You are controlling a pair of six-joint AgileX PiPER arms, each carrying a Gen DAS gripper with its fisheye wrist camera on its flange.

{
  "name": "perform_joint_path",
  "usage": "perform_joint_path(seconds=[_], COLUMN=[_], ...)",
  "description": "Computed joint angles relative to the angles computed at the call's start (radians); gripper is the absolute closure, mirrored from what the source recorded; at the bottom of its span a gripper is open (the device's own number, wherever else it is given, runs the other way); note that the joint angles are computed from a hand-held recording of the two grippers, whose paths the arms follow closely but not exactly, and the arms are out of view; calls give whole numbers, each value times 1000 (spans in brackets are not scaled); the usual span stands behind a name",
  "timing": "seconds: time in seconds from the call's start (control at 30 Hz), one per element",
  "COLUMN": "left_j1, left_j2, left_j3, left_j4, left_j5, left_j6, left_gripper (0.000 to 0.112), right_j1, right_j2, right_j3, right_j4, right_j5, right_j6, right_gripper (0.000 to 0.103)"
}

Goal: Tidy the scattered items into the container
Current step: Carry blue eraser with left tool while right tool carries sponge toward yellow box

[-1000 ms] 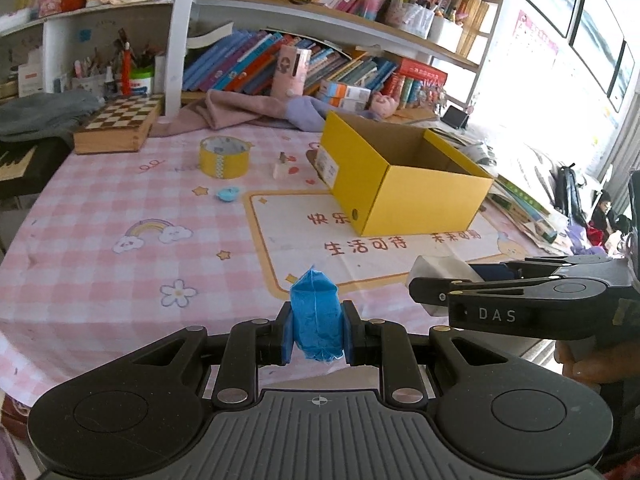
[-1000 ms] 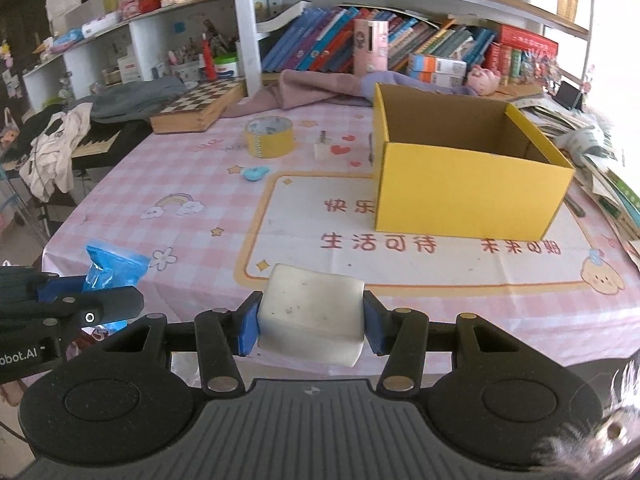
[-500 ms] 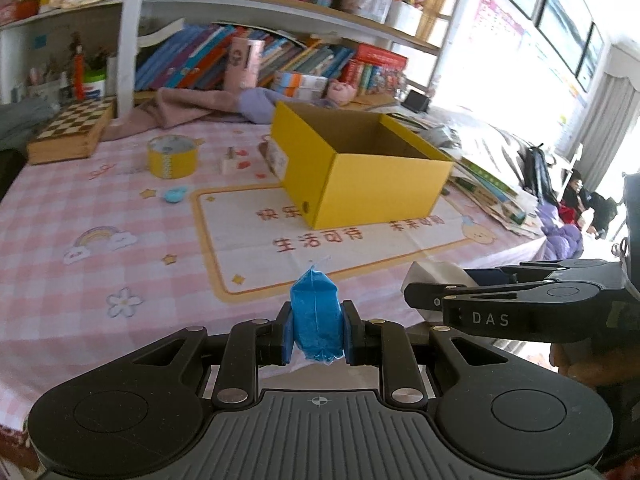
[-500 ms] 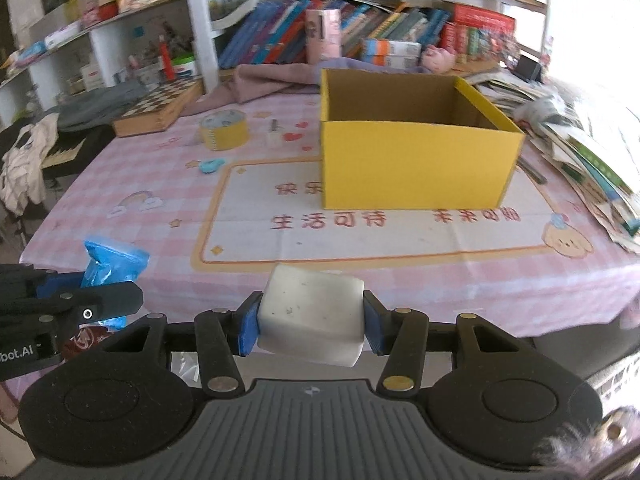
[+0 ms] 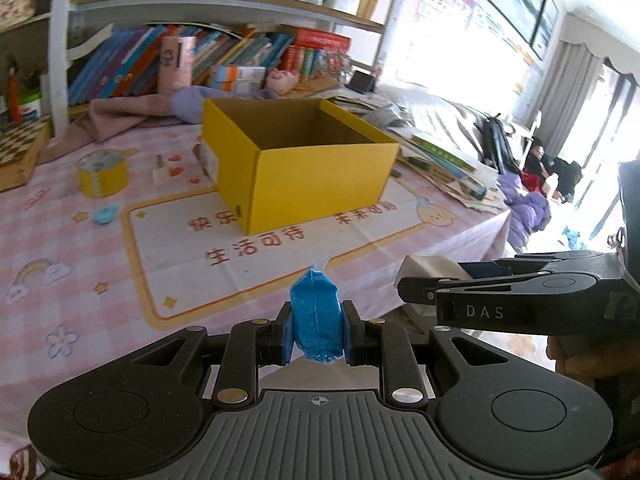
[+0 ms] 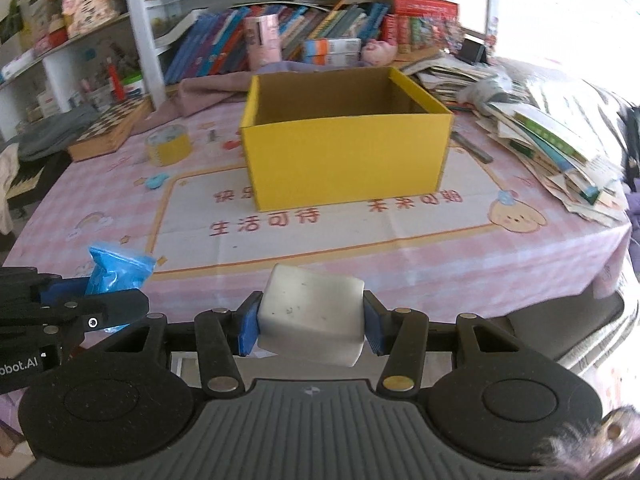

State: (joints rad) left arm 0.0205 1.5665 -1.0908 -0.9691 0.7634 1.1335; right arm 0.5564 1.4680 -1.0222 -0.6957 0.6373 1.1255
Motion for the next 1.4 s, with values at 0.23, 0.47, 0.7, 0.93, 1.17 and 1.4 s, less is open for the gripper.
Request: perform_joint_path(seconds=[0.23, 0.47, 0.7, 0.93, 1.17, 1.4], left_j1=[-34, -41, -62, -98, -140, -166], left_j2=[24, 35, 48, 78, 135, 217], left_j3=[-28, -41, -59, -86, -159, -264], left_j4=[3, 3, 5, -6, 26, 56], left_j5=[3, -3, -9, -15, -34, -60], left_j6=[3, -10, -15, 6, -26, -89], left_gripper=[91, 91, 91, 91, 91, 91], right_j1=[-27, -37, -48, -78, -159, -241], right_j2=[-12, -6, -7, -20, 18, 117], right_j3=[13, 3, 3, 22, 0, -105], right_j4=[-11, 1, 2, -14, 33, 162], right_j5=[10, 8, 8, -2, -63, -115], right_j6=[22, -7, -8, 6, -60, -269], right_gripper=[55, 55, 55, 55, 55, 55])
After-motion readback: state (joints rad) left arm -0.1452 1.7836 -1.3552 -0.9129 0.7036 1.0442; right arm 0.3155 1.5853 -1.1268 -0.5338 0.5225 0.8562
